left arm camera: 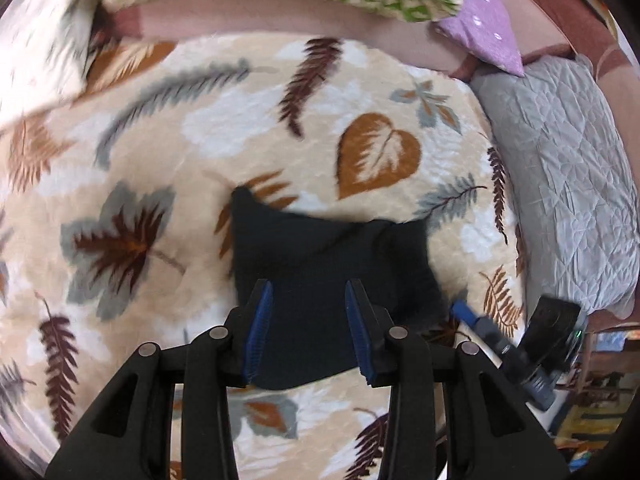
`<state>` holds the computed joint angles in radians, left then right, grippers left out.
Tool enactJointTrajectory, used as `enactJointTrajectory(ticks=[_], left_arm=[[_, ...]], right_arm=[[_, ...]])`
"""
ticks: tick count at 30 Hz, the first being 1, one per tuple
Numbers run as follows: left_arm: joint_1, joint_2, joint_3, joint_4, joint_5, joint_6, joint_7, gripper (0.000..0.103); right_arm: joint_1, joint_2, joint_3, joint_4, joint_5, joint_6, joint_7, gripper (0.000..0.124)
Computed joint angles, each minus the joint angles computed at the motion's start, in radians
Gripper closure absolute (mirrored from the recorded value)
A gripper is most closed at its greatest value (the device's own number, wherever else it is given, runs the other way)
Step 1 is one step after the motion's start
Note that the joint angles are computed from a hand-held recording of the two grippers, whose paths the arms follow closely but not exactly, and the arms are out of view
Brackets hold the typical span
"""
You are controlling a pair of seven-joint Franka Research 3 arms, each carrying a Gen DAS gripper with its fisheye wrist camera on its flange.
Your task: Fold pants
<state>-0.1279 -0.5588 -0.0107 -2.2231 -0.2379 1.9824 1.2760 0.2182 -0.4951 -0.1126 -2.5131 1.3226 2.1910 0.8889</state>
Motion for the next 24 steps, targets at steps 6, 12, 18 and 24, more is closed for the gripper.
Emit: enactJointTrajectory(ticks=[6,12,18,24], left_arm=[[0.005,-0.044,0.052,-0.115,-0.104,0.046,0.012,0.067],[0.012,0.014,0.070,-0.085,-0.178,0.068,0.028,0.068],[-0.001,0.137,0.048,0.057,-0.189,0.003,0.108,0.068],[0.009,0.320,-0.031,0.276,-0.075,-0.111,0.210,0.067]], right_arm=[[0.020,0.113,0.080,0.168,-0.208,0.039,0.060,0.045],[0.047,0.180,0.111,0.230,-0.369,0.044,0.131,0.045],[0.050,0.196,0.052,0.179,-0.215,-0.044,0.075,0.087],[0.014,0.163,0.022,0.064,0.005,-0.070,0.055,0.095]])
